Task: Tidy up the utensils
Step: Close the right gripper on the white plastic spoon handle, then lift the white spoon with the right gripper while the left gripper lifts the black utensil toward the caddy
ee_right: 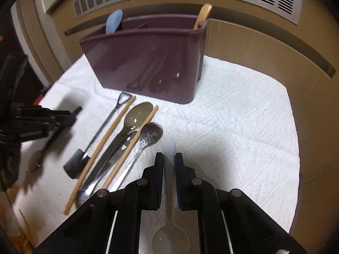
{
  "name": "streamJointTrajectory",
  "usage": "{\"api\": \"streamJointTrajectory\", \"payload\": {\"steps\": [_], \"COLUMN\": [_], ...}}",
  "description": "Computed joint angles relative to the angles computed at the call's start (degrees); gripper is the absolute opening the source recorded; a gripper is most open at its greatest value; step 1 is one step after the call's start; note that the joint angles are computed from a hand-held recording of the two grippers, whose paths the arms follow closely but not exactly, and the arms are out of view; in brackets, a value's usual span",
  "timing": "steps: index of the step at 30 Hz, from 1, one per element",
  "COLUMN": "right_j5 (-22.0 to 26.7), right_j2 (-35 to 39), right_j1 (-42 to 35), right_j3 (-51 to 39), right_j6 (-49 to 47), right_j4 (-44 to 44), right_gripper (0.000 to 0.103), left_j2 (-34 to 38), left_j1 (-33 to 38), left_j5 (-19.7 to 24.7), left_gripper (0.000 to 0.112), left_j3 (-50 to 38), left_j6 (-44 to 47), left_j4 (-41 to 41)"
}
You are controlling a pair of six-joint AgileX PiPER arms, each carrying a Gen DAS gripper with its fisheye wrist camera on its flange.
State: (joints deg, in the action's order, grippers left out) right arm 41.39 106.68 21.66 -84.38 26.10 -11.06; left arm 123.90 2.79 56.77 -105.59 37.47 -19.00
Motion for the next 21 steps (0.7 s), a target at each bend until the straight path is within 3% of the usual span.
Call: {"api": "streamJointTrajectory", "payload": {"steps": [5, 9, 15, 17, 21], "right_j5": [-1.49, -3.34, -3.79, -3.32, -1.78], "right_j2": [-3.5, -6.9, -11.26, -12.2, -13.64], "right_j1": [0.33, 0.78, 2.65, 3.45, 4.64], "right_j3": [2.63, 5.34, 5.79, 4.49, -0.95], "right_j6": [1.58, 2.46, 6.36, 7.8, 9.31], "right_j4": [-0.28, 0.48, -2.73, -4.92, -9.11], "right_gripper": [0.01, 0.01, 0.01, 0.01, 0.01], "left_j2": [-3.57, -10.41, -23.15, -25.42, -27.67], "left_j1": [0.38, 4.11, 8.29, 8.87, 9.2], "left_j5": [-6.67, -9.17, -10.99, -10.59, -8.63], "left_gripper": [0.012, 0.012, 0.011, 0.003, 0.003], "left_j3": [7.33, 15.43, 22.09, 21.59, 16.85], "left_j6": [3.35, 9.92, 20.32, 21.97, 22.42], "left_j4": [-2.77, -13.11, -30.49, -33.4, -37.32]}}
